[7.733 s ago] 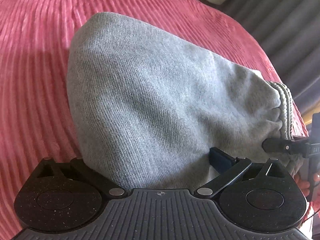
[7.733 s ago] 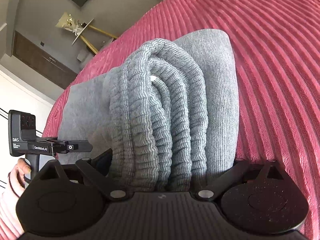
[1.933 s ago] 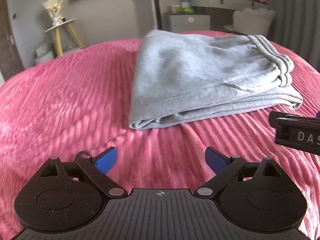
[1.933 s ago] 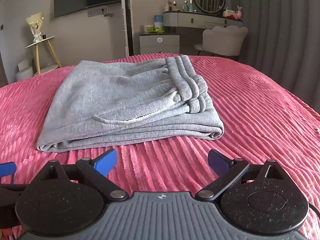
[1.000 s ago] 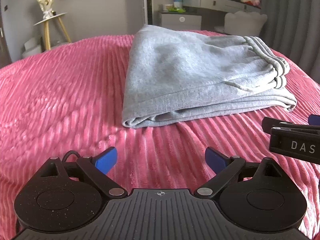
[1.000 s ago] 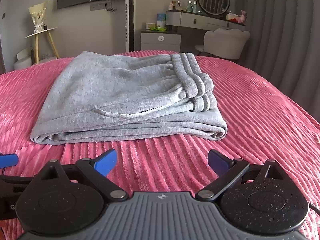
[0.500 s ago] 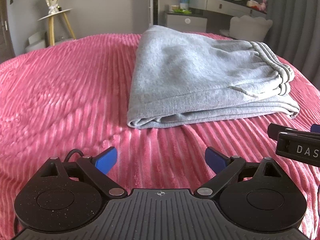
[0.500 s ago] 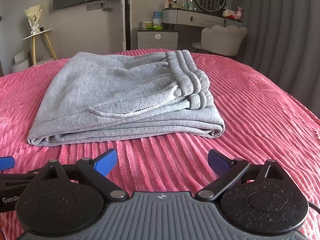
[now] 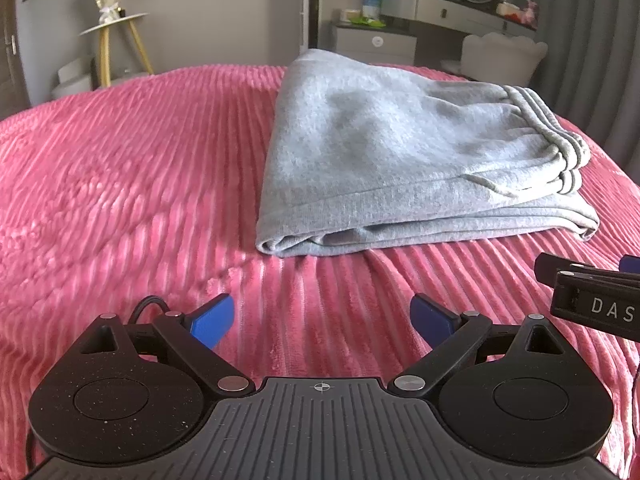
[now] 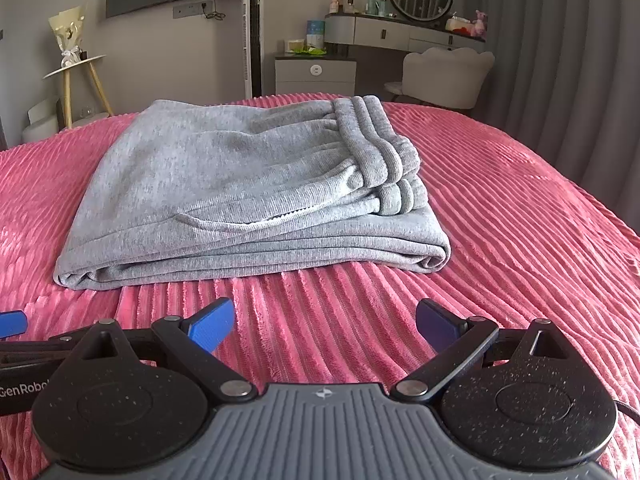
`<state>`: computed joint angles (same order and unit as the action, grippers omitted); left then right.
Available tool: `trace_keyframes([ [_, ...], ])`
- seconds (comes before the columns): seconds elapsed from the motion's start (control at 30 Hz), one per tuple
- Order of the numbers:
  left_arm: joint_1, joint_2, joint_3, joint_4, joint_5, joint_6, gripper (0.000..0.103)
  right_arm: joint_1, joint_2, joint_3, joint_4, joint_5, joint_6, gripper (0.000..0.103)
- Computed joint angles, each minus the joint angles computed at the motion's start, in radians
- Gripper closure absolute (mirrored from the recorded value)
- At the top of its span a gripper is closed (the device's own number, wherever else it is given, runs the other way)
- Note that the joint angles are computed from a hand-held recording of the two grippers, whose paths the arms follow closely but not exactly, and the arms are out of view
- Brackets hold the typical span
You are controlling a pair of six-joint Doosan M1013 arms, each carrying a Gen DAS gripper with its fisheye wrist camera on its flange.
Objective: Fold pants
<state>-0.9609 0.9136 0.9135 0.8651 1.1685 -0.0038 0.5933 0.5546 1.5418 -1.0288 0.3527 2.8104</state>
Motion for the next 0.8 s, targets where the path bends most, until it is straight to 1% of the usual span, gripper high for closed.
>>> trace_keyframes([
  [0.8,0.0,0.003,-0.004,-0.001,-0.003,0.01,0.005,-0.001,-0.001,0.002,0.001,-0.001,0.0,0.005],
])
